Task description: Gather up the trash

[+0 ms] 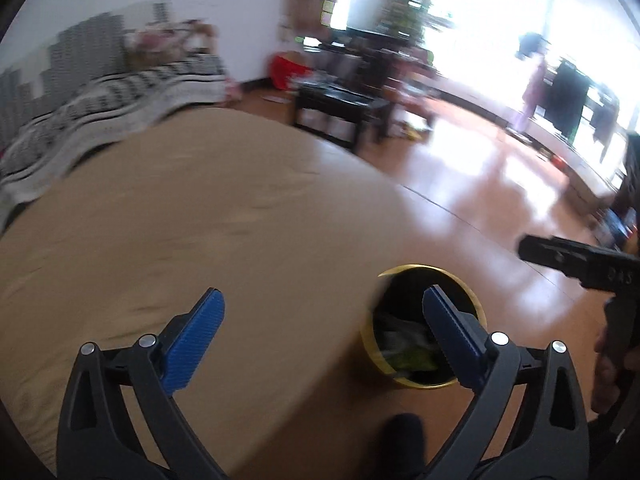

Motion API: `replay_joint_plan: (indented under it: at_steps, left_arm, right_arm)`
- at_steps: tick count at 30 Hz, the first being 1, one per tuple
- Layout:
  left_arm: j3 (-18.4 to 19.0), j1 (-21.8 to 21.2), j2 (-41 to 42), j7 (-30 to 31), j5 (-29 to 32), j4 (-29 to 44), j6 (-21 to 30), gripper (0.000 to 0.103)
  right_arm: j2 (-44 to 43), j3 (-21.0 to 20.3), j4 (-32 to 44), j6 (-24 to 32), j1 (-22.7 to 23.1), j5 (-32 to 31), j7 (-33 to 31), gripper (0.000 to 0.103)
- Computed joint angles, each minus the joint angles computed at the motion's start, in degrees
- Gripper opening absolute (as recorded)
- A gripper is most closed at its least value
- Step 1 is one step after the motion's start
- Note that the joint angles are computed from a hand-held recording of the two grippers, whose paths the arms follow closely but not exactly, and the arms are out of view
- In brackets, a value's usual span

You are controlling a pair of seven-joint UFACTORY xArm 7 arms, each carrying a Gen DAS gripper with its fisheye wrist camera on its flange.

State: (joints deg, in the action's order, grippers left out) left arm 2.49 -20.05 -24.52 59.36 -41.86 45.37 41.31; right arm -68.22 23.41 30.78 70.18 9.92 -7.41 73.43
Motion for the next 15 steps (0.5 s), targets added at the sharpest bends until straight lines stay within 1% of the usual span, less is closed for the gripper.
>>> replay_joint_plan:
  at_steps: [2,4,5,7,10,12,15]
  left_arm:
    - [2.1,3.1,0.9,-0.8,2.4,2.3,0.7,0.096]
    - [4.2,6.1,2.0,-0.4,4.2,4.6,0.4,0.096]
    - [5.1,7.2,2.5,0.3,4.5,5.6,0.4,0.096]
    - [7.0,10.0,3.7,1.2,5.0,8.0,0.0,0.096]
    - [10.3,14.2,6.5,2.2,3.9,12.3,1.6,0.096]
    - [11.6,16.9,8.8,3.1,3.1,15.0,3.0,0.096]
    - [13.1,21.5,13.3,4.2,2.3,19.1,2.1,0.096]
  right_arm:
    - [5.1,1.0,2.7,-3.0,-0.6,-0.3,-0.8,0.096]
    - [12.9,3.2,7.4,-6.9,-1.7,-1.5,-1.5,0.096]
    - [15.3,3.9,8.9,-7.8,-1.9,-2.3,-1.3,0.096]
    - [22.9,6.3,13.8,-11.2,-3.1,-4.8,-0.9,0.096]
    - [33.4,9.2,20.7,-15.2,-4.1,-9.1,0.7,0.096]
    - [41.2,11.8,26.6,-16.7,-5.2,-13.4,1.5,0.096]
    - [53.5,16.7,36.4,-15.7,-6.6,-22.0,3.1,0.096]
